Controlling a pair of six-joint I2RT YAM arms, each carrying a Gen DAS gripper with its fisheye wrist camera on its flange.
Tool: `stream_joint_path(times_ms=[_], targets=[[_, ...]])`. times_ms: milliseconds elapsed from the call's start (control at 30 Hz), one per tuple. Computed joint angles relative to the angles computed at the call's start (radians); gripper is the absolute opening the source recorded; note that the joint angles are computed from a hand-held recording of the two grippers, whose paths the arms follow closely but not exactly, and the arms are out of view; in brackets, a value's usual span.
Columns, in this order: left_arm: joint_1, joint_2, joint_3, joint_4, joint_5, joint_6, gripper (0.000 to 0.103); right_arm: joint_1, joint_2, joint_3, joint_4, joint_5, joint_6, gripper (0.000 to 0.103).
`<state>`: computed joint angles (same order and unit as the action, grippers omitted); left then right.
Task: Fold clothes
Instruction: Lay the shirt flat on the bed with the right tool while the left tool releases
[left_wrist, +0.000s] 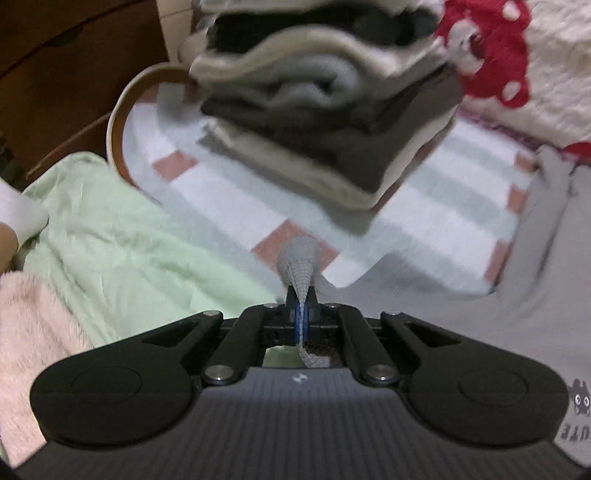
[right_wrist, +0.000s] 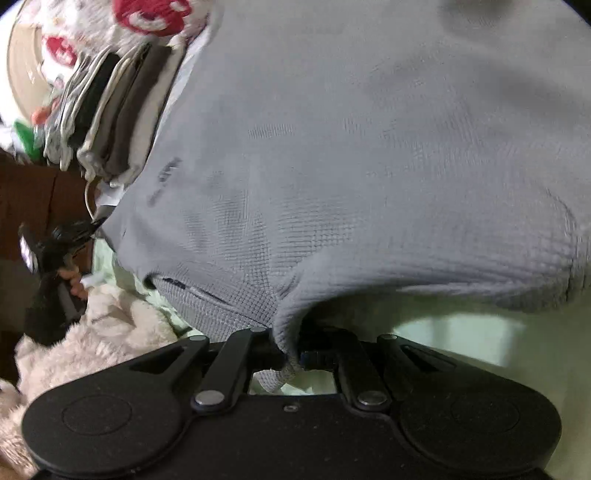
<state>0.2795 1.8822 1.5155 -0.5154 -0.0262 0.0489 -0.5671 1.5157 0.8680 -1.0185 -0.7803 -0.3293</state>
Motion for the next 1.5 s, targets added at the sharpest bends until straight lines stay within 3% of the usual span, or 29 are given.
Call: stream_joint_path(times_ms=[167,233,367,533,633,667,800,1033,1233,1367,1500], targets=[[-0.03,-0.062,-0.015,-0.027,0.018,0.02,0.011,-0.034,-0.092,0.024,0.007,0.014,-0.063,0.009],[-0.039,-0.139,-0.065,-0.02,0.076,0.061,0.038,-0.032,-0.101,0.041,0.027,-0.005,-0.096,0.009],[-0.022,-0.235,-0.092,-0.106,0.376,0.14,0.041,-0.009,-0.067,0.082,0.077,-0.036,-0.053,0.009],[-0.001,-0.218,-0.037,-0.327,0.826,0.341,0.041,0.021,-0.004,0.15,0.189,-0.064,0.039,0.009],[-0.032,-0.195,-0.015,-0.446,0.964,0.455,0.043,0.079,-0.001,0.159,0.299,-0.084,0.051,0.009],[-0.054,-0.196,-0.017,-0.465,0.948,0.49,0.044,0.118,0.004,0.162,0.341,-0.07,0.096,0.009],[-0.178,-0.208,-0.066,-0.463,0.737,0.58,0.048,0.162,0.055,0.207,0.411,0.004,0.154,0.009],[-0.332,-0.21,-0.139,-0.388,0.507,0.638,0.057,0.181,0.1,0.228,0.55,0.09,0.277,0.009],[-0.31,-0.198,-0.175,-0.215,0.394,0.57,0.057,0.196,0.177,0.288,0.546,0.163,0.32,0.009],[-0.245,-0.153,-0.119,-0.283,0.334,0.504,0.057,0.208,0.237,0.331,0.532,0.195,0.368,0.01],[-0.197,-0.197,-0.114,-0.362,0.417,0.485,0.057,0.221,0.26,0.337,0.533,0.215,0.378,0.012]])
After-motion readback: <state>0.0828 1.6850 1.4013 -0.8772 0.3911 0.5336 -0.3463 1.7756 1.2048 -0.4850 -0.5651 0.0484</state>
